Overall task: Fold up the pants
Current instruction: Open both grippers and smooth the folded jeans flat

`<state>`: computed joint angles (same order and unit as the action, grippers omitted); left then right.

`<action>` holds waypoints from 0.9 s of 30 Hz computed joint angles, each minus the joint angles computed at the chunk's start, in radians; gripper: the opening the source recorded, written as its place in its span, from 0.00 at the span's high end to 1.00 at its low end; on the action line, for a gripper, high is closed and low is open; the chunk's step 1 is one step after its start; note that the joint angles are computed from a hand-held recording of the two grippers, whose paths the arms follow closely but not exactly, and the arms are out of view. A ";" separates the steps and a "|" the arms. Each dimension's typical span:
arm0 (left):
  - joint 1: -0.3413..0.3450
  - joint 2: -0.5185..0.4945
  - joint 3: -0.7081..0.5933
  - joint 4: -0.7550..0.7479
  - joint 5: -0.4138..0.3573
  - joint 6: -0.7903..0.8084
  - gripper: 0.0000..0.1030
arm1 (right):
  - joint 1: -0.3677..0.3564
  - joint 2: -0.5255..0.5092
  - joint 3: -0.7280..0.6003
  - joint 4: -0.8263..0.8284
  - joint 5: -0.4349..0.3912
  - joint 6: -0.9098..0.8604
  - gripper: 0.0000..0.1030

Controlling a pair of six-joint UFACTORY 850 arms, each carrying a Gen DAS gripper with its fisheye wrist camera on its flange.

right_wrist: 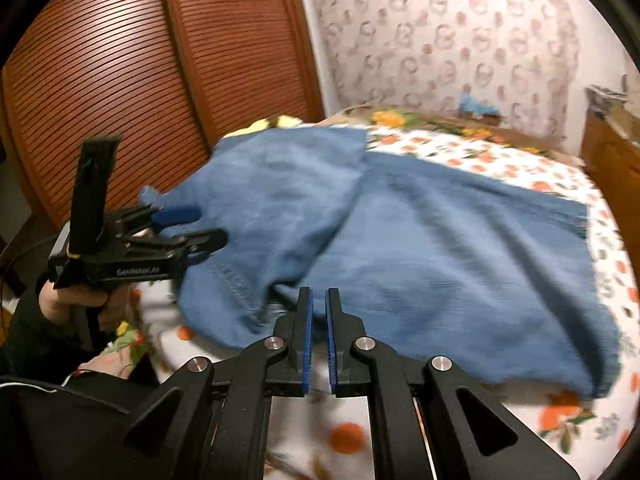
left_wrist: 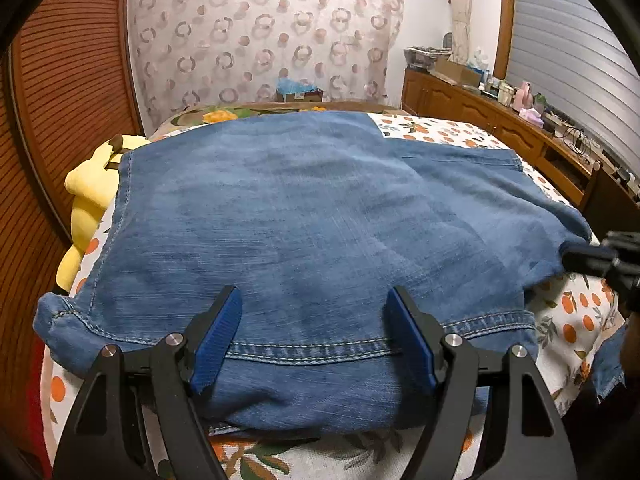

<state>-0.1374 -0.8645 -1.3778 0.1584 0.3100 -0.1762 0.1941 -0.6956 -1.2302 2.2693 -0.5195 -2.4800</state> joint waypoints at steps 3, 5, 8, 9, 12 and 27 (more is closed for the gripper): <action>0.002 -0.003 -0.002 0.008 0.006 -0.020 0.25 | -0.009 0.028 0.045 0.145 0.005 -0.122 0.75; 0.001 -0.004 -0.003 0.002 0.006 -0.018 0.25 | -0.019 0.044 0.074 0.233 0.005 -0.184 0.61; 0.001 -0.004 -0.004 0.002 0.005 -0.017 0.25 | -0.033 0.060 0.104 0.359 0.011 -0.281 0.58; 0.001 -0.004 -0.004 0.002 0.005 -0.017 0.25 | -0.035 0.060 0.109 0.404 0.015 -0.313 0.57; 0.000 -0.004 -0.004 0.003 0.005 -0.018 0.25 | -0.045 0.065 0.125 0.472 0.025 -0.341 0.56; -0.001 -0.006 -0.006 -0.012 0.003 -0.002 0.24 | -0.110 0.113 0.189 0.611 0.022 -0.352 0.50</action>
<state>-0.1384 -0.8704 -1.3840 0.1469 0.3126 -0.1779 0.0841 -0.5823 -1.0408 2.8802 -0.4973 -2.8318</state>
